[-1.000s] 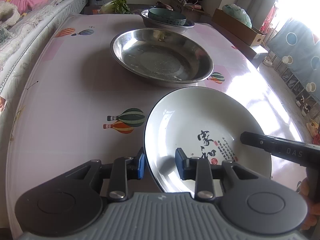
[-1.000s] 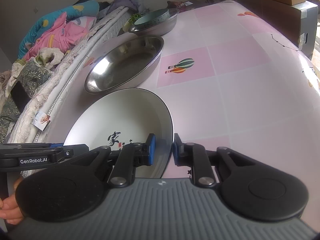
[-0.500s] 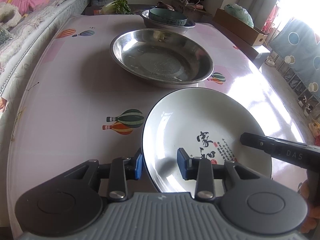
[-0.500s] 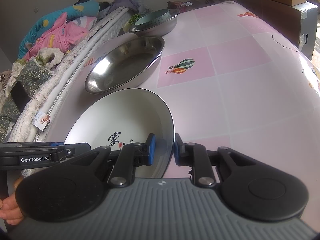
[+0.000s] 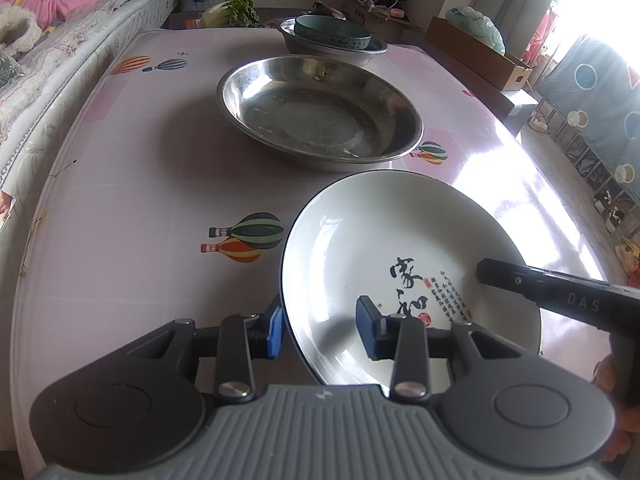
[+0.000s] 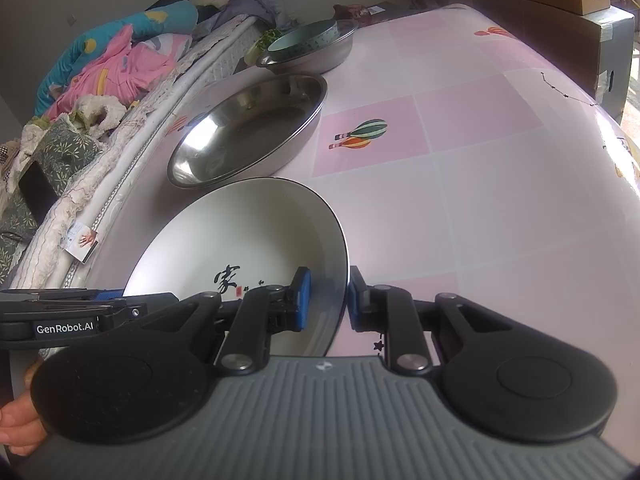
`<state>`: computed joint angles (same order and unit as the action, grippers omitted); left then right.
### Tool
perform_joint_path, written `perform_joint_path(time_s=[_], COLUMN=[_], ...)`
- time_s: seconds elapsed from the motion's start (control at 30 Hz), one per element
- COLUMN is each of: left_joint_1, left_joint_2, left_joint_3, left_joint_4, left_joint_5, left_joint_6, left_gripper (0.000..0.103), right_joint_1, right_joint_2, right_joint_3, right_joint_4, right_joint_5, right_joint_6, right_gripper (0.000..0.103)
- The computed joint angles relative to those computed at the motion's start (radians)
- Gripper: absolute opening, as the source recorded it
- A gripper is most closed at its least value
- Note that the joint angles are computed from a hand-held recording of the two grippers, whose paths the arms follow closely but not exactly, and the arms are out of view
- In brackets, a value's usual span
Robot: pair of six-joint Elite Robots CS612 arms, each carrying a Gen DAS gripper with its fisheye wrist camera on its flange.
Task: Organize plates and bowls
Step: 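Lift the white calligraphy plate with the left gripper, then carry the white plate with the left gripper toward the large steel bowl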
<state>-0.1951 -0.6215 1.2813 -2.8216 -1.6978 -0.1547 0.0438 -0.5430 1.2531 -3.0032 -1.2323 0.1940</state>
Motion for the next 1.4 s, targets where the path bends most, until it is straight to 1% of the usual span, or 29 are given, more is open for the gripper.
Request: perform_joint_path(time_s=[0.47,0.63,0.83,1.07,1.4], left_joint_1=[0.0,-0.004,-0.004,-0.006,-0.012], left_joint_2=[0.0,-0.001,0.002,0.004,0.003], left_joint_3=[0.002,-0.001,-0.003,-0.004,0.001], left_joint_4=[-0.004,0.004,0.0,-0.005,-0.016], left_joint_5=[-0.001,0.016,-0.009,-0.001,0.019], left_joint_6=[-0.003,-0.002,0.012,0.024,0.039], left_gripper=[0.037,0.039,0.039,0.039,0.041], right_joint_1=[-0.001,0.0,-0.002,0.001,0.0], right_joint_2=[-0.002,-0.005,-0.011,-0.01,-0.011], right_joint_3=[0.004,0.009,0.021,0.022,0.025], right_joint_4=[-0.002,-0.004,-0.019,-0.023,-0.029], right_joint_5=[-0.003,-0.007,-0.024,-0.041,-0.038], right_joint_6=[-0.003,-0.003,0.01,-0.006,-0.001], right_gripper=[0.019,0.02,0.02,0.02,0.02])
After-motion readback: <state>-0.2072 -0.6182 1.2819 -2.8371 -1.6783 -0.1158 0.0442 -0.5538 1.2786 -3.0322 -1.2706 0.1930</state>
